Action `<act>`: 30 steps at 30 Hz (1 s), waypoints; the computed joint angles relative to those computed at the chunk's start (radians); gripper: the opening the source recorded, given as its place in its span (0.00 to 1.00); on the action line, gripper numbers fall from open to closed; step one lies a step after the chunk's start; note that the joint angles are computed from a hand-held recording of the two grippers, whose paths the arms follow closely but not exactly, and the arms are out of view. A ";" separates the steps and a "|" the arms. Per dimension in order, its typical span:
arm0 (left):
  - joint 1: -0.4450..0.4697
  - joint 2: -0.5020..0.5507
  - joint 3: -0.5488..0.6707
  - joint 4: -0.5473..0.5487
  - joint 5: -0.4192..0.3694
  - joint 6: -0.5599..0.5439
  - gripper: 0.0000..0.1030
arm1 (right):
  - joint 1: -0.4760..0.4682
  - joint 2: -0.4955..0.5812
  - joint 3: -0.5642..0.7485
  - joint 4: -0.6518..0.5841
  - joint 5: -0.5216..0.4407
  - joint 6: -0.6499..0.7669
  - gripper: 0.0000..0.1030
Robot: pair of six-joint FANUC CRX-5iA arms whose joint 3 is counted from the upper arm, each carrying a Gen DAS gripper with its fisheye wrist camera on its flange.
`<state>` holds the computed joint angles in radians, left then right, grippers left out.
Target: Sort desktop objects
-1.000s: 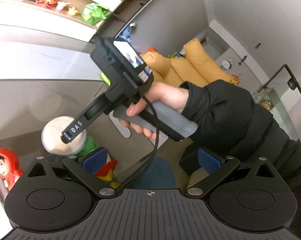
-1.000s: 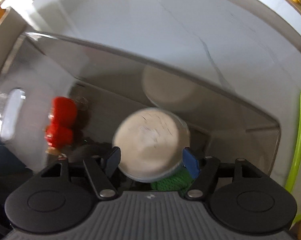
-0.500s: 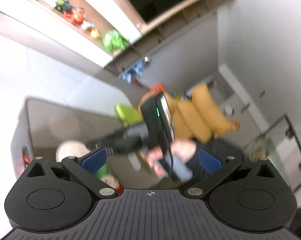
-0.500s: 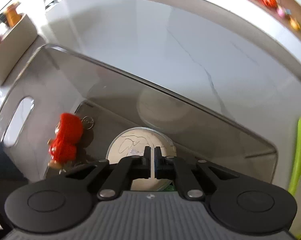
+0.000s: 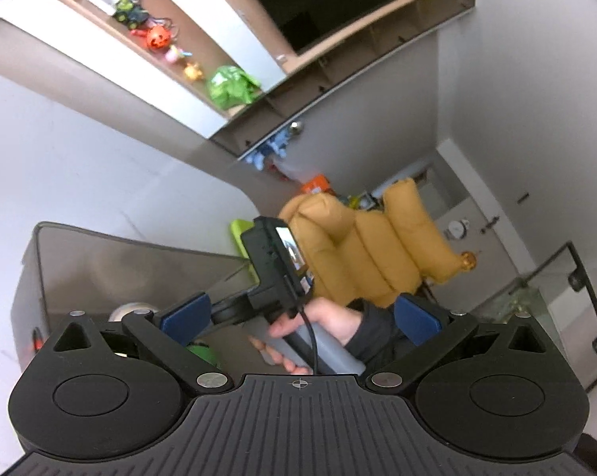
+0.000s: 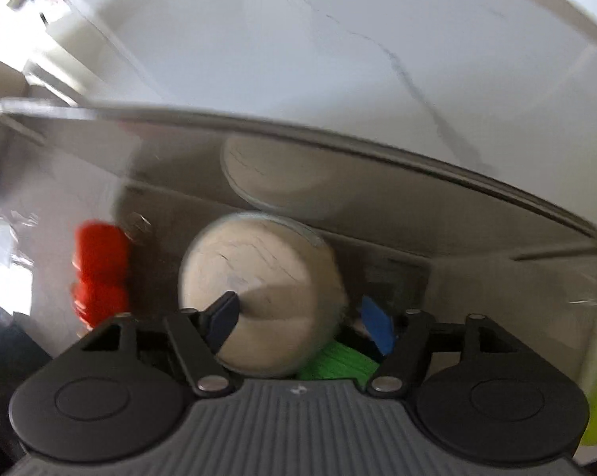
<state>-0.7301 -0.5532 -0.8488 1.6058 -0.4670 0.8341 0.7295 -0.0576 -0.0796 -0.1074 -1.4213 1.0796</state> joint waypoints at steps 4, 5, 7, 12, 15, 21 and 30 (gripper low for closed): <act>-0.021 -0.038 -0.025 0.052 0.047 -0.025 1.00 | 0.001 -0.057 -0.031 -0.028 0.096 0.095 0.03; -0.018 -0.041 -0.026 0.053 0.048 -0.024 1.00 | 0.024 -0.080 -0.047 -0.003 0.128 0.124 0.02; -0.010 -0.044 -0.028 0.046 0.043 -0.017 1.00 | 0.092 -0.112 -0.085 0.080 0.178 0.153 0.02; -0.005 -0.046 -0.027 0.038 0.037 -0.018 1.00 | 0.157 -0.099 -0.049 0.134 0.118 0.103 0.50; -0.021 -0.046 -0.029 0.065 0.057 -0.039 1.00 | -0.015 -0.057 0.085 -0.225 -0.007 0.229 0.74; -0.027 -0.040 -0.024 0.059 0.057 -0.040 1.00 | 0.101 0.013 0.082 -0.187 -0.111 0.232 0.74; -0.061 -0.041 -0.035 0.140 0.081 -0.099 1.00 | 0.208 -0.025 0.057 -0.058 -0.149 0.389 0.47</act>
